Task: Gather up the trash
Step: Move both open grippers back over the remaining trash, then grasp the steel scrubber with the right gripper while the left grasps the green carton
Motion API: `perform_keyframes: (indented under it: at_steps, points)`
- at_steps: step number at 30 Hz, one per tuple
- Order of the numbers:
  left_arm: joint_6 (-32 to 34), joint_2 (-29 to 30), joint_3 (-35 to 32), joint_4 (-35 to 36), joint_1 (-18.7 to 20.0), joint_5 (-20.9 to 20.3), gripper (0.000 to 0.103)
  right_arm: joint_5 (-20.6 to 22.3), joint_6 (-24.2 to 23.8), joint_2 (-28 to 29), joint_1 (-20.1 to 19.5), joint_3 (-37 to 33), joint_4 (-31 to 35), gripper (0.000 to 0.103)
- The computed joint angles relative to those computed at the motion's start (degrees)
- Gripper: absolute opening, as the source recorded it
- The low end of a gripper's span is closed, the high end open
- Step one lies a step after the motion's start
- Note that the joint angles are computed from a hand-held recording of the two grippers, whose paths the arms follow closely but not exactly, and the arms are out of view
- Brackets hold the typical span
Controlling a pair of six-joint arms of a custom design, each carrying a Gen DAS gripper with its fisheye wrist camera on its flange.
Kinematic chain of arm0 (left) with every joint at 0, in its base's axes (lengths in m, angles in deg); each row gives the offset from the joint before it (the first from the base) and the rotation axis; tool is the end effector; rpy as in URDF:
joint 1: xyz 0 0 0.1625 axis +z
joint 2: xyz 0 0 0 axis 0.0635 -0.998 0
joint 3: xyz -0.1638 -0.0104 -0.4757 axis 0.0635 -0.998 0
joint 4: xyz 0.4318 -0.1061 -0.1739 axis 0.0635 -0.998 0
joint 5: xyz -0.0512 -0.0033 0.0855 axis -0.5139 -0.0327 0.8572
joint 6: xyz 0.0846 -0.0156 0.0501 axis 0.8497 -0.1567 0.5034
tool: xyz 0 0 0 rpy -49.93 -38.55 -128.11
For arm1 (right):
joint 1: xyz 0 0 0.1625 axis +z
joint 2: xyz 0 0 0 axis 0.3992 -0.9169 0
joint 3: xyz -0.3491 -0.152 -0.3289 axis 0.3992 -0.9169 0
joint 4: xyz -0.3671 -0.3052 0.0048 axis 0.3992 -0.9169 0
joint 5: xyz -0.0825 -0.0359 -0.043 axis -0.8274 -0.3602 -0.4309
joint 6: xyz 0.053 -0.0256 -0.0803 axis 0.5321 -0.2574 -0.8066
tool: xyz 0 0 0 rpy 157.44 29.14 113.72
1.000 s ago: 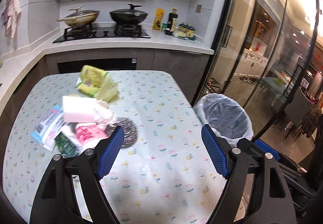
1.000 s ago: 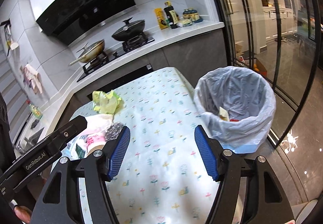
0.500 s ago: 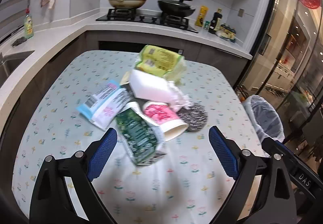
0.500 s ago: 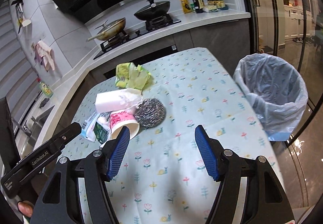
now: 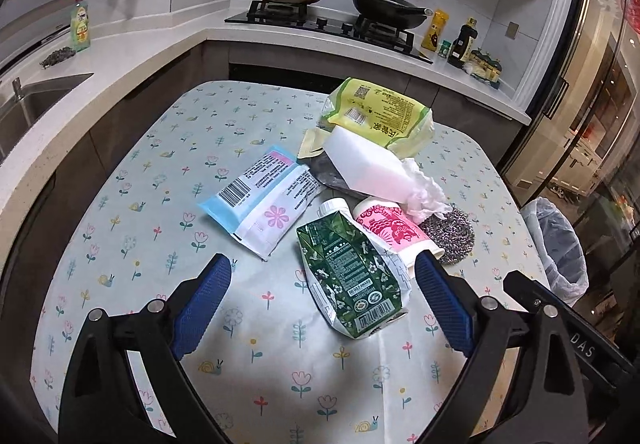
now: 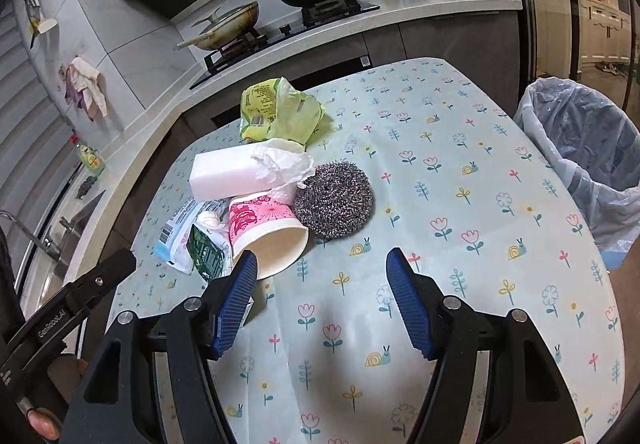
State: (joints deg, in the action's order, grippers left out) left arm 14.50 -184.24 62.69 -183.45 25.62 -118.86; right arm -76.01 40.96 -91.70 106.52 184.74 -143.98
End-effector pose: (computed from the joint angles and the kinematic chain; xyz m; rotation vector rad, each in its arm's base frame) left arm -0.1383 -0.3164 0.2961 0.4327 2.4471 -0.9210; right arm 0.3117 -0.2812 0.0790 -0.0103 -2.4601 1.0903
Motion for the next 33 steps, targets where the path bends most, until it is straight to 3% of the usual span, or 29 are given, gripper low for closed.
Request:
perform_keyframes:
  at_steps: [13, 16, 25, 31, 33]
  points:
    - [6.87, 6.2, -0.88, -11.34, 7.69, -3.48, 0.091, 2.72, -5.89, 3.68, -7.58, -4.76, -2.01, 0.065]
    - [7.58, 6.93, -0.8, -13.25, 8.46, -4.63, 0.092, 2.91, -7.73, 4.85, -8.47, -5.86, -3.36, 0.072]
    - [8.24, 9.65, -0.11, -16.6, 8.52, -7.29, 0.093, 2.35, -10.32, 7.72, -10.47, -7.94, -4.38, 0.073]
    - [7.2, 11.53, 0.54, -16.96, 8.38, -8.6, 0.093, 4.78, -11.11, 7.08, -11.99, -5.97, -8.06, 0.058]
    - [6.58, 12.07, 0.77, -16.91, 8.22, -8.77, 0.093, 4.92, -11.21, 6.33, -11.96, -5.31, -8.18, 0.047]
